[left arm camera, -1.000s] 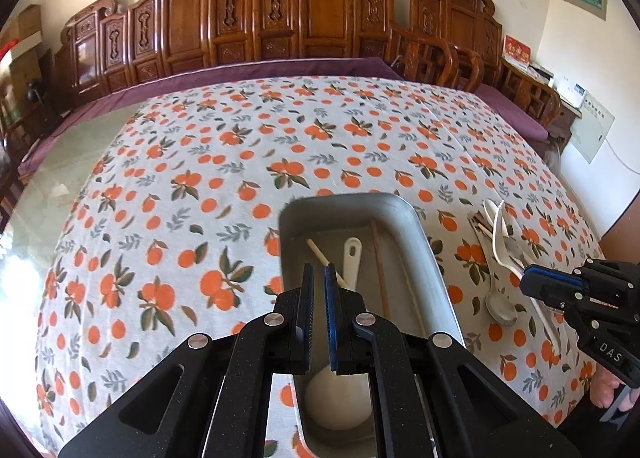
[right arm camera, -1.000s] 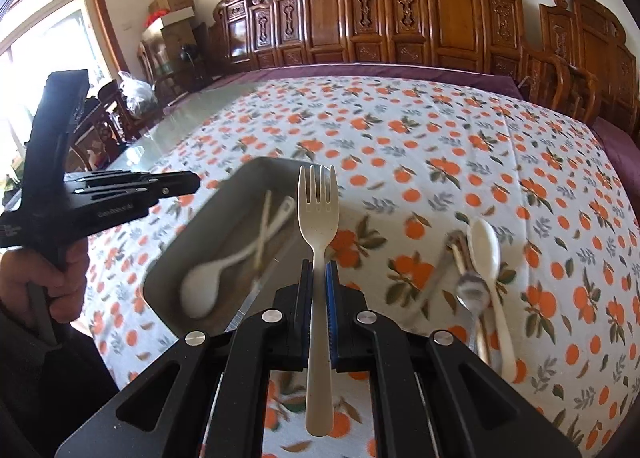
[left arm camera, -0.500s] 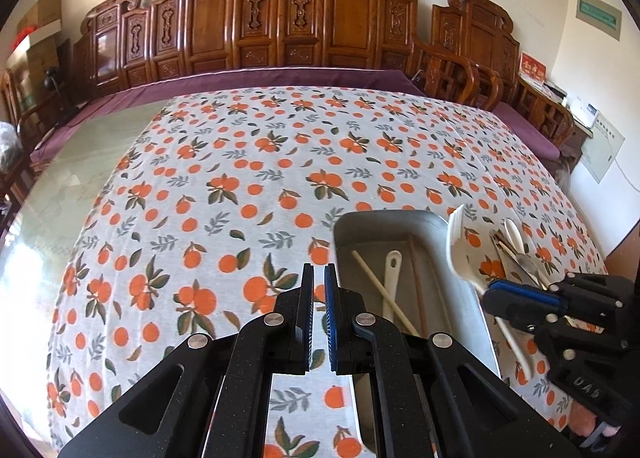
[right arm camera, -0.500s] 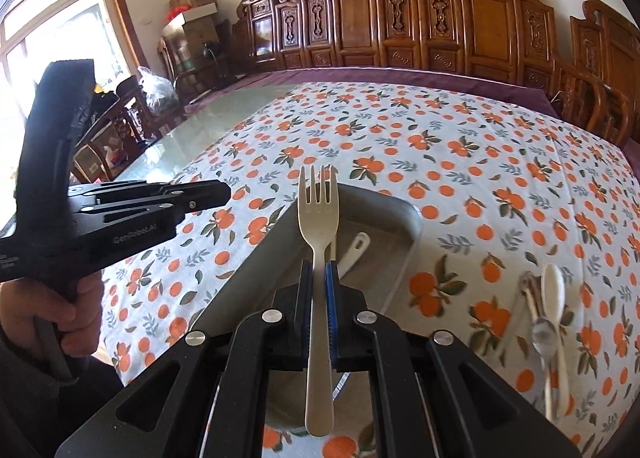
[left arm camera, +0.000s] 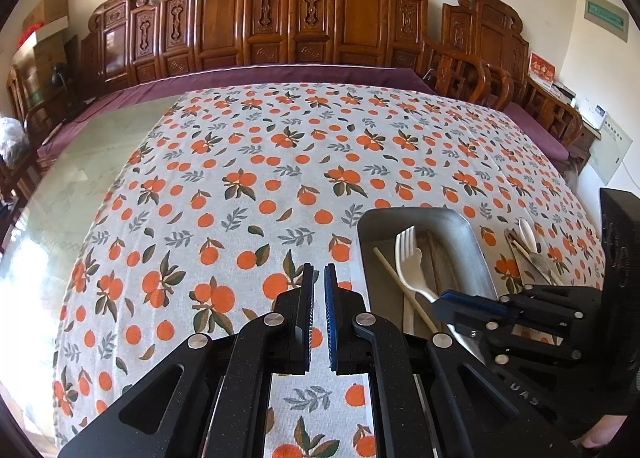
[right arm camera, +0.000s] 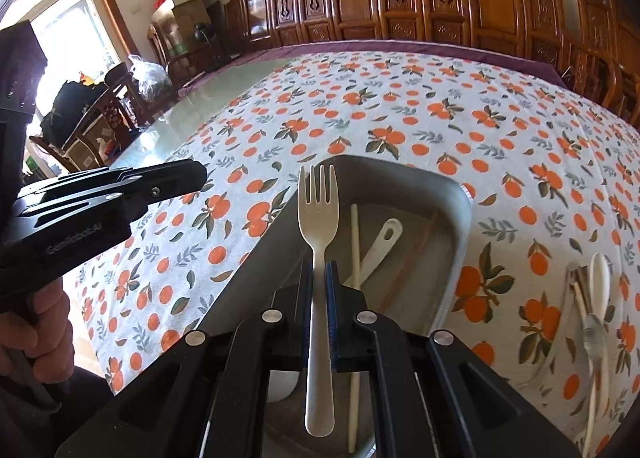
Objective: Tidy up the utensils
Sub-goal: 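Carry the white fork over the tray and lower it with the right tool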
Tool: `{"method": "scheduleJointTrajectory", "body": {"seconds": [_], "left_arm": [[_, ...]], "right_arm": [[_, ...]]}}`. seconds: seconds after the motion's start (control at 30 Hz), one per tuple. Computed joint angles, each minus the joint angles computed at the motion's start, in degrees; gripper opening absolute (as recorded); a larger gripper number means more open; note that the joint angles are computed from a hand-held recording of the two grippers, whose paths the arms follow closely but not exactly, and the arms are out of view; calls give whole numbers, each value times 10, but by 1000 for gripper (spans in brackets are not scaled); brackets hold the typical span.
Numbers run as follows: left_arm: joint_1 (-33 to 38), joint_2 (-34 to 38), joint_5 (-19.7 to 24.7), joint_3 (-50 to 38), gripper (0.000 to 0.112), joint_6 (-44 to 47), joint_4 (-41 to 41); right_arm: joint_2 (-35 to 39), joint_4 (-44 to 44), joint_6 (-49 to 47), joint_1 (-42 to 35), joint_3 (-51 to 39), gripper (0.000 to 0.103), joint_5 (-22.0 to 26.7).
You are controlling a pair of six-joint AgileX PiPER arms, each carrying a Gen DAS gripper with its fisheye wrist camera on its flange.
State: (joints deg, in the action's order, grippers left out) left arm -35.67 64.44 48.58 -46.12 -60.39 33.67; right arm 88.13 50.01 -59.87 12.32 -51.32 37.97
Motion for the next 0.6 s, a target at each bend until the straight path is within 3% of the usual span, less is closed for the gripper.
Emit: {"method": "scheduleJointTrajectory", "body": {"seconds": [0.2,0.47,0.6], "left_arm": [[1,0,-2,2,4,1,0],[-18,10,-2,-4,5,-14,9],[-37,21,0,-13,22,-29,18]], "right_arm": [[10,14,-11,1,3,9,10],[-5,58,-74,-63,5,9,66],[-33,45,-100,-116,6,9,89]]}}
